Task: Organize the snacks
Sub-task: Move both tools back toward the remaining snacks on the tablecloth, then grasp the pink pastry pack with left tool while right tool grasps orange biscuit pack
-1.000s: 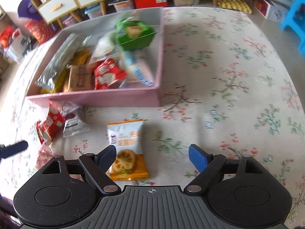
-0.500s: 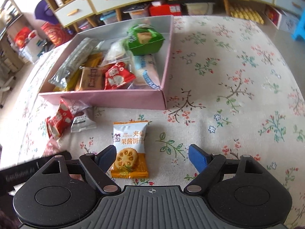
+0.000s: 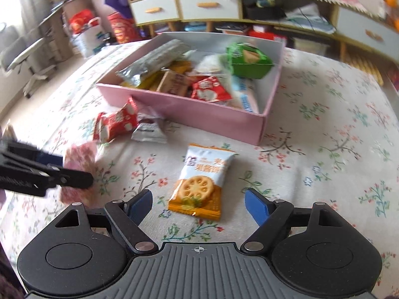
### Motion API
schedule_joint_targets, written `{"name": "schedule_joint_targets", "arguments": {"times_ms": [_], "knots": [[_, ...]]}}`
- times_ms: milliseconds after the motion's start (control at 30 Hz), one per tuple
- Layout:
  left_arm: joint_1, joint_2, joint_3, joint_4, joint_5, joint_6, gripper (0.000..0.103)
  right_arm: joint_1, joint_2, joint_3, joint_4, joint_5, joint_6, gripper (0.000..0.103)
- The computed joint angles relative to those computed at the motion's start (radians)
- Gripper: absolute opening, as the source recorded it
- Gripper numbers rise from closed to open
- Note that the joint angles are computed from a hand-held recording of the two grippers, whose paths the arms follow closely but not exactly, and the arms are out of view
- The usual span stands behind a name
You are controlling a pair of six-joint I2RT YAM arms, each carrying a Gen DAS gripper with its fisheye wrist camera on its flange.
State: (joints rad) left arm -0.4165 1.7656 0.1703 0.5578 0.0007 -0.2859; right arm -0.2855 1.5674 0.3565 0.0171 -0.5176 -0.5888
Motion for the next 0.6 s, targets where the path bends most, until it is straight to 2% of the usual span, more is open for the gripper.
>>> {"name": "schedule_joint_targets", "arguments": {"times_ms": [100,167,300,600], "knots": [[-0.010,-0.024,-0.071,0.076,-0.092,0.040,0.057,0.022,0.009,-0.045,0.087,0.009,0.008,0.082],[-0.015,0.005,-0.085,0.133,-0.130,0.018,0.064,0.040,0.006,-0.084,0.162,0.020,0.021,0.082],[-0.066,0.090,-0.105,0.255,-0.160,-0.075,0.066,0.076,0.009,-0.135,0.279,0.040,0.065,0.078],[-0.178,0.202,-0.068,0.312,-0.284,-0.243,0.055,0.121,0.027,-0.181,0.422,0.090,0.141,0.063]]}}
